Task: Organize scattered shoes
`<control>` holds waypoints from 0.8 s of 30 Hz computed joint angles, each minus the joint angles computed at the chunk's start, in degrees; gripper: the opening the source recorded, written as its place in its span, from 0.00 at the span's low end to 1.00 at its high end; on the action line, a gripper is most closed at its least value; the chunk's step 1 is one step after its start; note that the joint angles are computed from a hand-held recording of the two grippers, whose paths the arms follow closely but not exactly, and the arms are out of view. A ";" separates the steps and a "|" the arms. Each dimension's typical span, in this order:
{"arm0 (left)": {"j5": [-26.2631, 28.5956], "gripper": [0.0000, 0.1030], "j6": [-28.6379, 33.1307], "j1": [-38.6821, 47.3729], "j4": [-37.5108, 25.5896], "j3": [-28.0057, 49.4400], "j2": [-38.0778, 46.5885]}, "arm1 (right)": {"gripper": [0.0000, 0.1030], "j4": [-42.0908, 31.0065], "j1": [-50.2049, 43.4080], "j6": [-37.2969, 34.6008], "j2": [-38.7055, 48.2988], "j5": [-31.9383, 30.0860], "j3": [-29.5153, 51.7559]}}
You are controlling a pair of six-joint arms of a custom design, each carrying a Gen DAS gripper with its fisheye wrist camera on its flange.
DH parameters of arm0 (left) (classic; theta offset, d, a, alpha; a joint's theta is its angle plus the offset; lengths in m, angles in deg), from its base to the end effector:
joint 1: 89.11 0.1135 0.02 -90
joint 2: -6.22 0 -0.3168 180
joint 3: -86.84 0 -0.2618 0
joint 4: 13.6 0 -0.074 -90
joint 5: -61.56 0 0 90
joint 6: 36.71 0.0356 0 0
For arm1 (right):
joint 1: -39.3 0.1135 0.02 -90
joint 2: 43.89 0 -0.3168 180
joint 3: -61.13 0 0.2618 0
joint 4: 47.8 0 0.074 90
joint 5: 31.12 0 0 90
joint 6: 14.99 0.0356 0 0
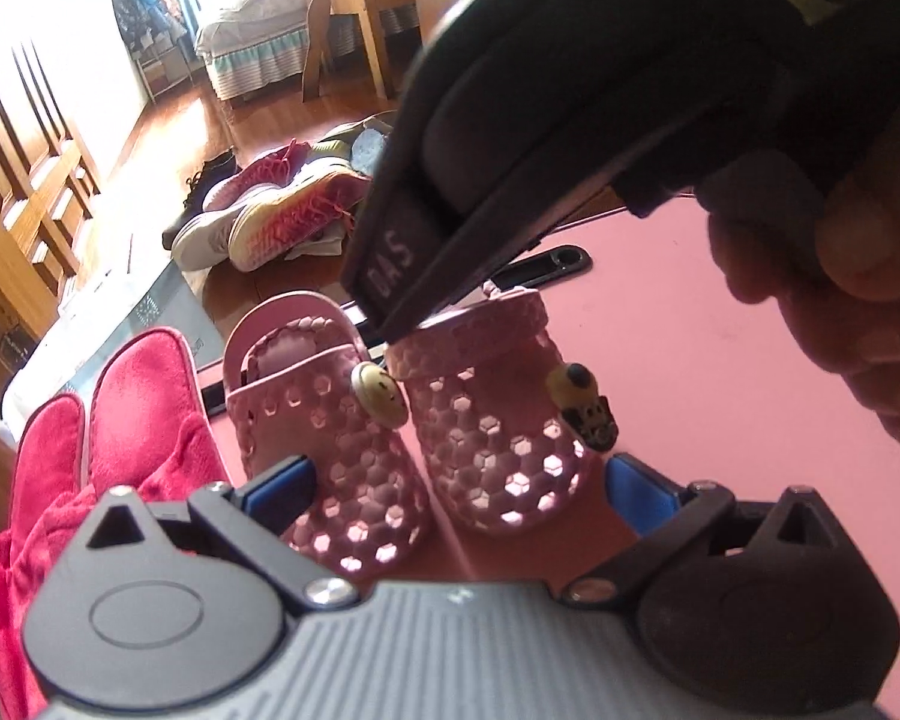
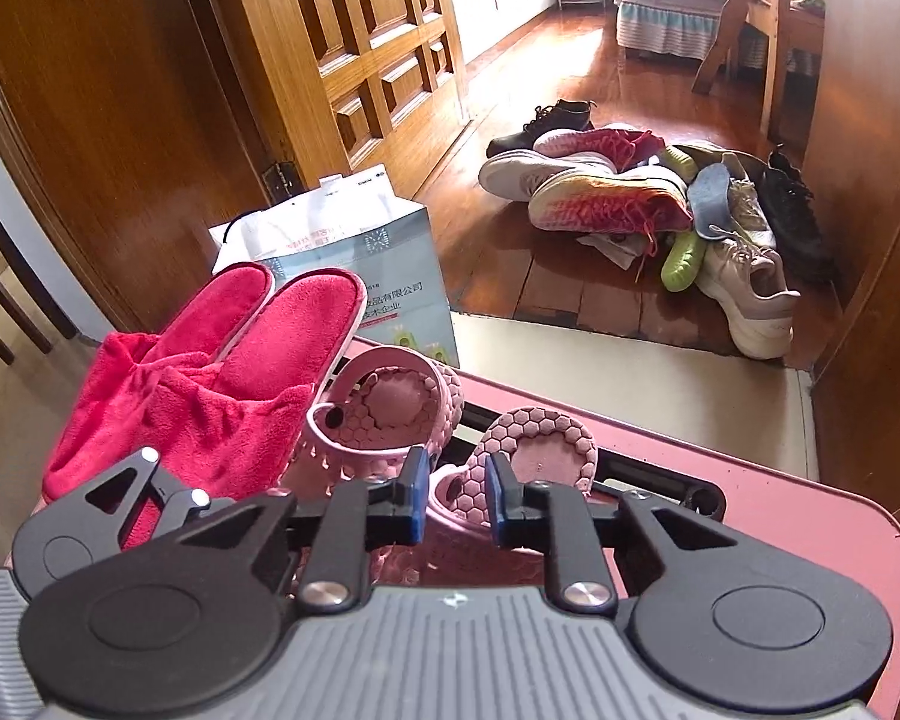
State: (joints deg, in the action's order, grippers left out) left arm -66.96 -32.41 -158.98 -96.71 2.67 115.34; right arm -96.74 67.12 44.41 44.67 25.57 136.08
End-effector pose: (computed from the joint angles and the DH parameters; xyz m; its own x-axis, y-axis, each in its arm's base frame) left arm 0.1472 -0.3371 0.2514 -0.7820 -0.1335 -0.6088 -0.2842 0.9457 0.1576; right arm 0.2689 0.1640 0.2765 -0.3630 -0.6726 -0.6449 -0.9279 0.3237 0.1848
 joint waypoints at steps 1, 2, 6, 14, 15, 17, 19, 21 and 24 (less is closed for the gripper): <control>-0.58 1.00 0.88 -0.08 -0.25 0.75 0.54 | 0.19 0.29 -0.11 0.32 -0.17 0.07 -0.07; -1.21 1.00 1.24 -0.15 -0.43 1.29 0.96 | 0.19 0.63 -0.19 0.68 -0.35 0.16 -0.19; -0.78 1.00 2.25 0.15 0.03 1.69 1.75 | 0.19 -1.16 -0.47 1.53 1.69 -0.29 1.75; -0.88 0.99 1.12 -0.20 3.71 -1.45 -0.41 | 0.19 -0.86 -0.68 2.13 1.48 -0.32 1.27; -0.86 0.99 0.64 -0.21 4.39 -2.34 -1.32 | 0.19 -1.05 -0.67 2.22 1.49 -0.22 1.36; -0.67 0.99 0.65 -0.33 5.07 -3.10 -2.13 | 0.19 -1.43 -0.63 2.41 1.50 -0.03 1.55; -0.37 0.99 2.78 -0.46 4.30 -1.98 -1.02 | 0.19 -2.22 -1.00 1.94 1.74 0.05 1.90; -0.15 0.99 3.83 -0.73 3.91 -1.13 -0.45 | 0.19 -3.00 -1.20 1.65 1.79 0.35 2.25; 0.00 0.99 3.95 -1.13 4.60 -0.96 -0.74 | 0.19 -3.75 -1.31 1.15 1.56 1.10 2.49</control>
State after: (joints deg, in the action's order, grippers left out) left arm -66.96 -28.45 -160.11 -92.11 1.70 114.60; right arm -100.50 65.81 45.56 46.23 26.67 138.57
